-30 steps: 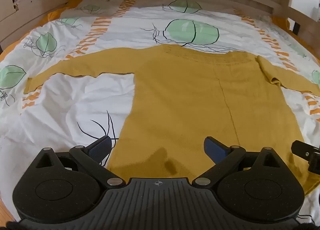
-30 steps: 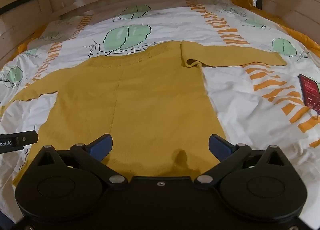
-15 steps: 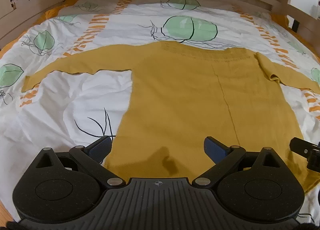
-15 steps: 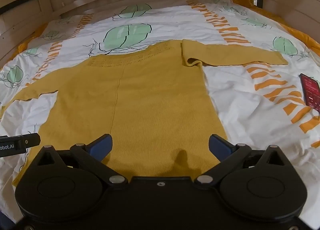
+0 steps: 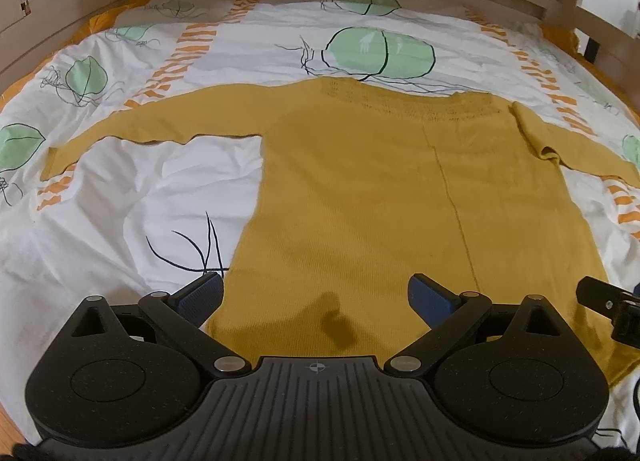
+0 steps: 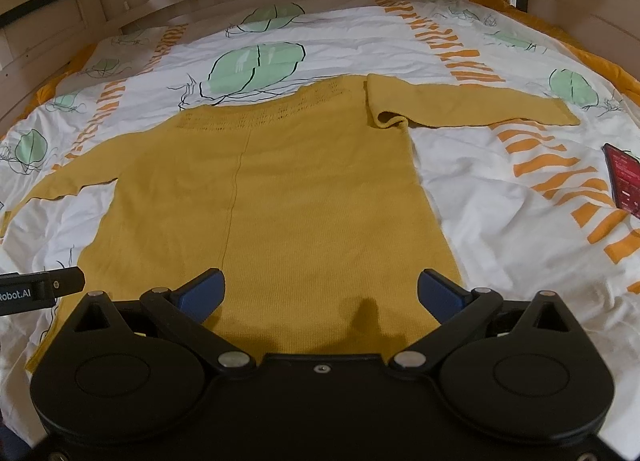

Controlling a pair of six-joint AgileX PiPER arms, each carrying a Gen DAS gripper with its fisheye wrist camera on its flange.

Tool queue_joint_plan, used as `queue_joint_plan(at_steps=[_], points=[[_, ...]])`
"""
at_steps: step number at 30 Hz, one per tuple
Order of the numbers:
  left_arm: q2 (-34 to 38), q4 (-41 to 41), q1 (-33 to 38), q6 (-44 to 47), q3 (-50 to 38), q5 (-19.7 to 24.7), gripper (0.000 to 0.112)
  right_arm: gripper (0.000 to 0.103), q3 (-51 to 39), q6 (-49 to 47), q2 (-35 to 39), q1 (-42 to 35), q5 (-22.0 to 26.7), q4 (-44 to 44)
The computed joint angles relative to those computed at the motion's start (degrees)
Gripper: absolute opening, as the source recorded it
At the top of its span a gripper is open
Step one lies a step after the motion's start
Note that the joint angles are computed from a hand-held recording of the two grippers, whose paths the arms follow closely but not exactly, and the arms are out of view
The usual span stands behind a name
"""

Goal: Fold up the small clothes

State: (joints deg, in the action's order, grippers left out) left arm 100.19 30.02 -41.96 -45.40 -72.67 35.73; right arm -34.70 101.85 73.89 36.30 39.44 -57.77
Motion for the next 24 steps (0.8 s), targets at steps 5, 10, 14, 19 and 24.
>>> queue_joint_plan(at_steps=[5,10,14,19,24], points=[[0.03,-0.58,0.10,0.47,-0.06,0.10,0.100,0.102,-0.02,0.01,0.14,-0.04,-0.18,0.10],[0.08,-0.78,0.04,0.61,-0.06,0.37,0.100,0.102,0.03,-0.30,0.26,-0.35,-0.75,0.57],[0.45,-1.13,0.05,0.94,-0.47,0.82,0.100,0.102,-0.02,-0.86,0.13,-0.61,-0.95,1.02],[0.62,-1.62,0.06,1.27,-0.70,1.17,0.100,0.102,0.23,-1.14,0.05,-1.23,-1.81,1.27],[0.97,-2.03,0.19,1.85,-1.20,1.53,0.100,0.102,0.17,-2.13,0.03,-2.07,-2.69,2.11]])
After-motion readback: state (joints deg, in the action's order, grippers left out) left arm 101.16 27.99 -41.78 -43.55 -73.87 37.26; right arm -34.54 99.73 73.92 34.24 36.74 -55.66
